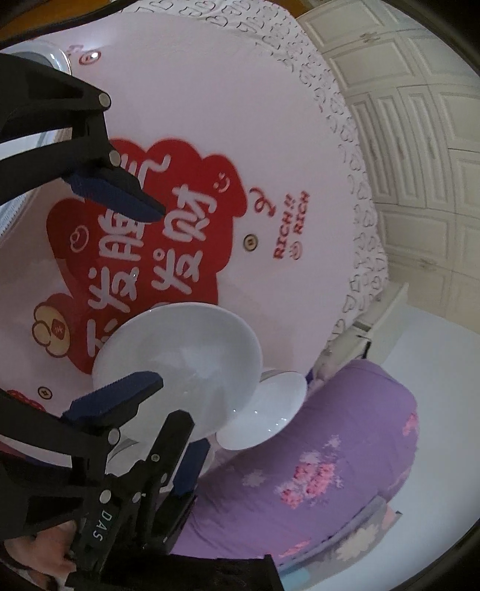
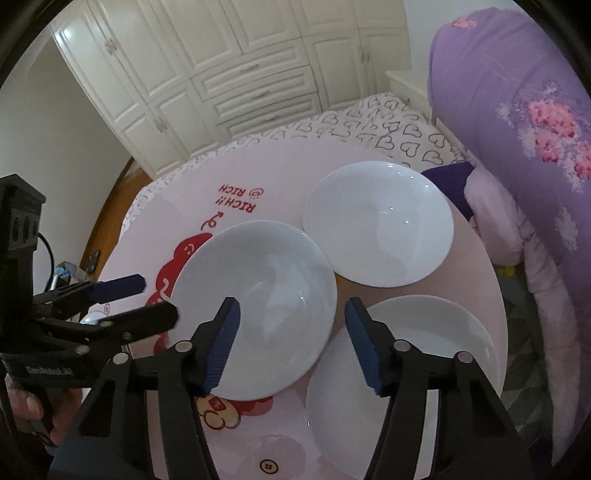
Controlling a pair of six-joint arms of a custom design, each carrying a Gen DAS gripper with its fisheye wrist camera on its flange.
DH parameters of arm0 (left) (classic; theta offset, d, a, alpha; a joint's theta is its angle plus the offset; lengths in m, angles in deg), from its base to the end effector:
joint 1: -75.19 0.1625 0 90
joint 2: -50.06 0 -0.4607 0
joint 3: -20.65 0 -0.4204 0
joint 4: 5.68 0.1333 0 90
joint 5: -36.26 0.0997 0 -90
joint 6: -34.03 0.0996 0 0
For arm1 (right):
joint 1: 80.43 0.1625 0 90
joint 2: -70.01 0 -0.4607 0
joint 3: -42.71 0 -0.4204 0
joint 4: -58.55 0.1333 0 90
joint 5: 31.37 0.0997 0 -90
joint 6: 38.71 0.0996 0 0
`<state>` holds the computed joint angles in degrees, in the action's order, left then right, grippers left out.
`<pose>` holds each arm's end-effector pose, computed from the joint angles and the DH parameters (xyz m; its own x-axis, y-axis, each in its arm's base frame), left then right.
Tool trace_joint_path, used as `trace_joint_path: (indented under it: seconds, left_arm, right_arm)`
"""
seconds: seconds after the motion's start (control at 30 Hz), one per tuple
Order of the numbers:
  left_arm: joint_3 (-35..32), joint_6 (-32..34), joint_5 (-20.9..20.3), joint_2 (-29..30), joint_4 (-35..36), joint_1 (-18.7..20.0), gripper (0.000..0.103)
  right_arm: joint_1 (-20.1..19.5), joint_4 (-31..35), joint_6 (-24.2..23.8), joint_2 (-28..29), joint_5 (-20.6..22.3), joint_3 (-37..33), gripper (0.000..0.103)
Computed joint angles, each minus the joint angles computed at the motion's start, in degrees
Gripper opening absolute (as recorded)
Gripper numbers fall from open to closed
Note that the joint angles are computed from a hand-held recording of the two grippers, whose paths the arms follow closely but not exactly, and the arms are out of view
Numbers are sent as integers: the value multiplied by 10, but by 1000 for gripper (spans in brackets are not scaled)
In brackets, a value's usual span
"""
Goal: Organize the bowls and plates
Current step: 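Grip the white bowl rim with the left gripper while the right gripper grips it, then lift and carry the held bowl toward the plate stack with both grippers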
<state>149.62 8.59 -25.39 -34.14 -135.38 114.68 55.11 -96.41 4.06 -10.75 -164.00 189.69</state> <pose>-0.2221 -0.4170 0.2286 -0.8064 0.3653 -0.4651 0.4677 0.8752 -0.1234 0.2899 -0.1922 0.1571 -0.8550 0.0824 0.5120 -0.1811 0.8777 -0.4436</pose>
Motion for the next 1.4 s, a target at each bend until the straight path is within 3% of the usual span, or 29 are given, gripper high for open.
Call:
trace_joint_path:
  seconds: [0.2, 0.23, 0.3, 0.37, 0.4, 0.87, 1.4]
  left_arm:
    - [-17, 2, -34, 51, -6, 35, 53]
    - [-20, 1, -41, 59, -6, 41, 42]
    - [-27, 7, -69, 76, -16, 60, 34]
    - [-30, 8, -89, 84, -27, 71, 18]
    - [-30, 10, -95, 89, -32, 75, 17]
    - [-24, 1, -90, 58, -35, 81, 12]
    - [-49, -14, -53, -40, 60, 79, 12]
  right_arm:
    - [-22, 20, -7, 1, 6, -5, 37]
    - [-24, 19, -9, 2, 7, -6, 35]
    - [-29, 23, -9, 5, 6, -7, 28]
    - [-34, 24, -8, 4, 7, -5, 18]
    - [-36, 22, -9, 3, 8, -4, 14]
    - [-15, 28, 15, 25, 9, -23, 14]
    - [5, -40, -18, 107, 27, -81, 14]
